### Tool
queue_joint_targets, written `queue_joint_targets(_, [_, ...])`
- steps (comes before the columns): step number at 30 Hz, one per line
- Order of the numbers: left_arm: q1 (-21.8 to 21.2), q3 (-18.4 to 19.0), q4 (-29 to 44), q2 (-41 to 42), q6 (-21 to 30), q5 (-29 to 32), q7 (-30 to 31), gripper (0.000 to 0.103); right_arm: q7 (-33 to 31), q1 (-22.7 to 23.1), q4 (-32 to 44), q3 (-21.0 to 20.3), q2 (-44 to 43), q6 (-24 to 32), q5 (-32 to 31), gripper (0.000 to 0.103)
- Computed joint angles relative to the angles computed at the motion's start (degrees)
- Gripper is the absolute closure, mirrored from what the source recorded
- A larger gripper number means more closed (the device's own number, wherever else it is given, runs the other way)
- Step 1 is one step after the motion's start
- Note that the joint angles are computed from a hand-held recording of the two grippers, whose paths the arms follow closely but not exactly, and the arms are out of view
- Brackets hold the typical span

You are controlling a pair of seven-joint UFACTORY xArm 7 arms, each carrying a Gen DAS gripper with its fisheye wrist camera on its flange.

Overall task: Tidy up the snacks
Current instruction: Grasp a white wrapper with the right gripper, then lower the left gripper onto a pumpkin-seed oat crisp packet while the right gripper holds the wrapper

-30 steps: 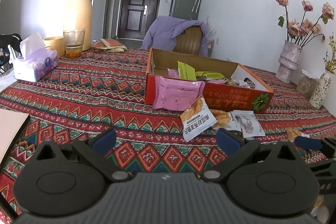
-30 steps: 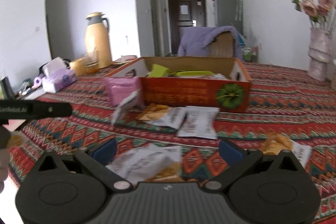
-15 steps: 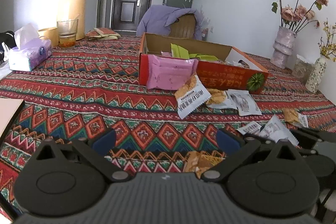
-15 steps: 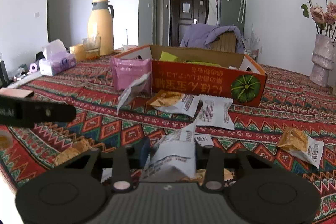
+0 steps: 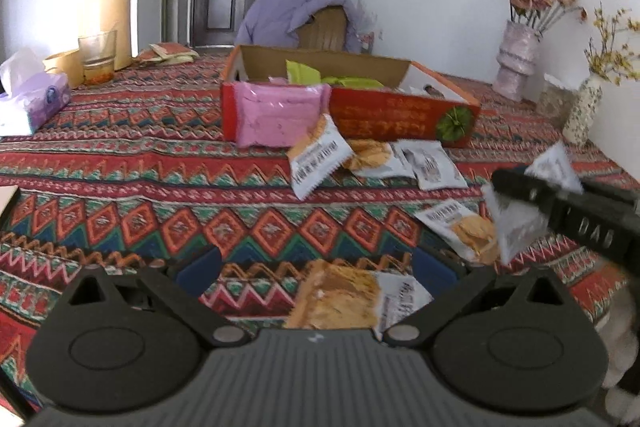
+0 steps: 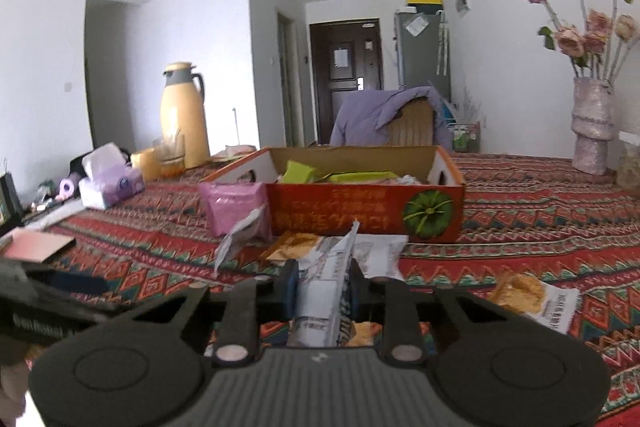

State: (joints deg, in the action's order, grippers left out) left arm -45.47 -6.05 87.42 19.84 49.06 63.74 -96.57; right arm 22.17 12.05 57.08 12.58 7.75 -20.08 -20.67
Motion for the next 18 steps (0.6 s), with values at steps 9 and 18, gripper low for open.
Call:
queue_joint_targets(9, [-2.6,1.1,8.0,6.7,3.2,-6.7,8.8,0.0,4.1,-2.2,-0.9,0.1,-0.4,-1.2,-3.0,0.08])
queue_joint_targets(18, [-4.6,3.2,8.7,7.5,5.6,-8.4,8.1,0.001,7.7,-3.2,-0.9,0.0,-0.1,-1.7,-6.9,0.08])
